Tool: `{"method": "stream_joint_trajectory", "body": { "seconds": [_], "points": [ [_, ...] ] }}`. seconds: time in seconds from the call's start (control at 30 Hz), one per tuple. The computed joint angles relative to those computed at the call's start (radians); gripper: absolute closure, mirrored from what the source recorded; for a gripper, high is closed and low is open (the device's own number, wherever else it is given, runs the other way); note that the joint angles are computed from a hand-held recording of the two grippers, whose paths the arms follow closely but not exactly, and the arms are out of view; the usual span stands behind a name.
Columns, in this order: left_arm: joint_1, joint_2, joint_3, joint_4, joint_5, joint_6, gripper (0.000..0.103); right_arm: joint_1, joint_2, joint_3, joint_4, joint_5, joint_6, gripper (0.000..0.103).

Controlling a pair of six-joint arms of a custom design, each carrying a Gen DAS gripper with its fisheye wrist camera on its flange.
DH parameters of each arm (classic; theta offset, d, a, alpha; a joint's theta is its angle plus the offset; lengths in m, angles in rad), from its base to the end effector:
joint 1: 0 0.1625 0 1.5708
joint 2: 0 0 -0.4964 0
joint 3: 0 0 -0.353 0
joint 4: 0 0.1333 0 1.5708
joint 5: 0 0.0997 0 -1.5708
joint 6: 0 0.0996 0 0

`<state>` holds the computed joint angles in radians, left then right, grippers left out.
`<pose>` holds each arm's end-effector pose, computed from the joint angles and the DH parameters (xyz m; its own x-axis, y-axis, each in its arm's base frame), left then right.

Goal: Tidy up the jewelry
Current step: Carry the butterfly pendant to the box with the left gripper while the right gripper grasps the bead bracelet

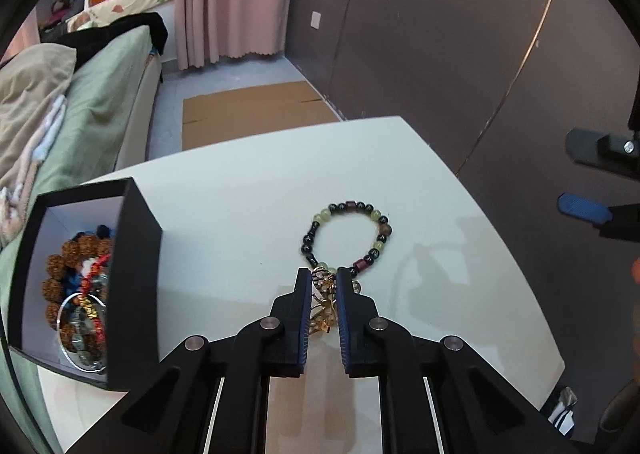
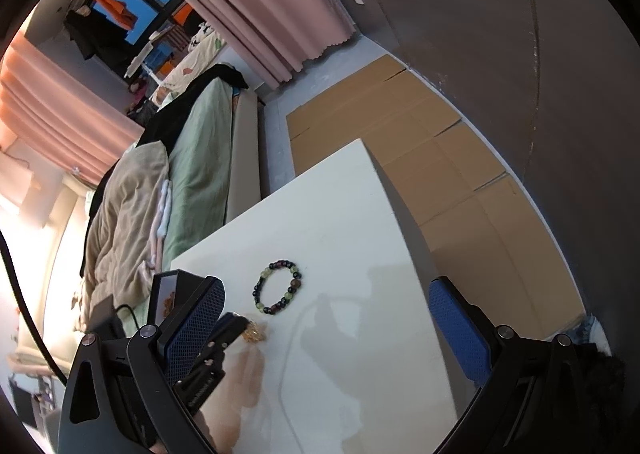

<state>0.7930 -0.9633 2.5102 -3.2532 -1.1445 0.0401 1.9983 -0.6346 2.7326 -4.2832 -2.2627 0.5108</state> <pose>-0.1584 -0.4094 0.1408 -0.6595 0.6269 -0.4148 0.7223 0.6813 -0.1186 0.2077 -0.2876 0.1465 -0.9099 0.3770 0.1730 0.1216 0.6411 -0.7577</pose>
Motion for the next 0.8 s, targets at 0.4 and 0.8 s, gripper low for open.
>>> {"method": "stream_joint_trajectory", "body": {
  "seconds": [0.4, 0.8],
  "points": [
    [0.022, -0.091, -0.023, -0.006, -0.019, 0.014, 0.091, -0.022, 0.029, -0.07, 0.046, 0.017, -0.022, 0.028],
    [0.089, -0.143, -0.077, 0.004, -0.024, 0.018, 0.091, -0.053, 0.048, -0.213, 0.292, 0.024, -0.041, 0.056]
  ]
}}
